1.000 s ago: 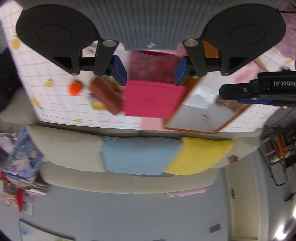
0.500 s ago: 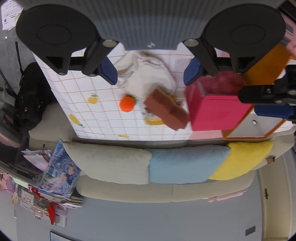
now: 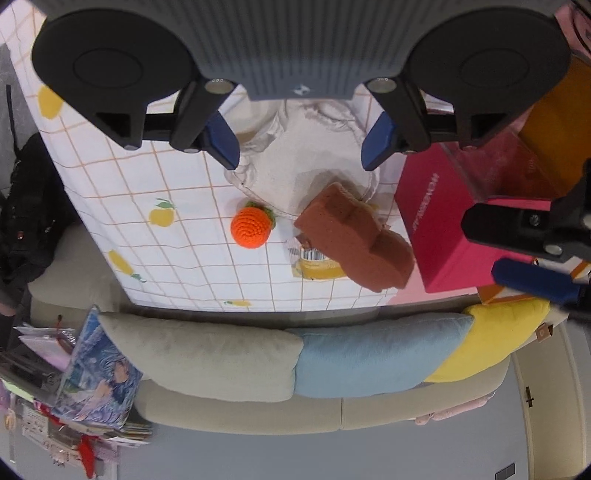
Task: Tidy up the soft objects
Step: 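Move the left gripper to the brown sponge while the right moves to the white drawstring bag, then grasp the brown sponge with the left gripper while the right grasps the white drawstring bag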
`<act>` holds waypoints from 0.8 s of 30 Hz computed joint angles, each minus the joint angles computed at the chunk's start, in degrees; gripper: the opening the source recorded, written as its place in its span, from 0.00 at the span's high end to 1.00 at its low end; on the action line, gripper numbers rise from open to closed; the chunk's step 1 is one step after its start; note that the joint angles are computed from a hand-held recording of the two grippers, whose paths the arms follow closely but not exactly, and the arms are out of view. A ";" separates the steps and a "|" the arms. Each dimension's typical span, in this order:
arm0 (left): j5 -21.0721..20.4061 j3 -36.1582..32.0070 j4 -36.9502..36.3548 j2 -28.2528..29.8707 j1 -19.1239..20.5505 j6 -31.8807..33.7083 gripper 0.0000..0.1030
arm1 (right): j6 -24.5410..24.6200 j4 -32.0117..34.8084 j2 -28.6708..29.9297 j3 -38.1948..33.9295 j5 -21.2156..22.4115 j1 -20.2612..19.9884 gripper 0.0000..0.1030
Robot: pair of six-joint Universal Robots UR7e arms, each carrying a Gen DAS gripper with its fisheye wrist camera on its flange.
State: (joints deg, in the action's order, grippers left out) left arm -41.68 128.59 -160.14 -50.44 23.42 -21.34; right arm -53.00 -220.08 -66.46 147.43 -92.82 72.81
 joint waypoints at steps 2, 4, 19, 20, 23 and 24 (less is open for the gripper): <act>0.94 -1.98 1.52 1.49 0.94 6.26 0.39 | -0.43 0.23 0.97 -0.97 0.43 -0.45 0.30; 1.87 -3.88 3.31 3.02 1.56 12.14 0.39 | -0.88 0.27 1.61 -1.40 1.20 -1.18 0.30; 9.44 -11.52 7.11 15.84 4.79 54.82 0.39 | -0.75 6.19 1.38 -2.88 4.44 -3.55 0.21; 9.66 -11.67 7.14 16.41 4.94 56.39 0.39 | -0.48 6.57 1.25 -3.05 4.59 -3.68 0.21; 12.31 -12.66 7.14 18.71 5.70 60.58 0.39 | -0.24 6.88 1.42 -3.29 4.27 -3.67 0.21; 13.17 -13.02 6.85 19.40 6.06 61.86 0.38 | -0.58 6.51 1.72 -3.31 4.03 -3.57 0.21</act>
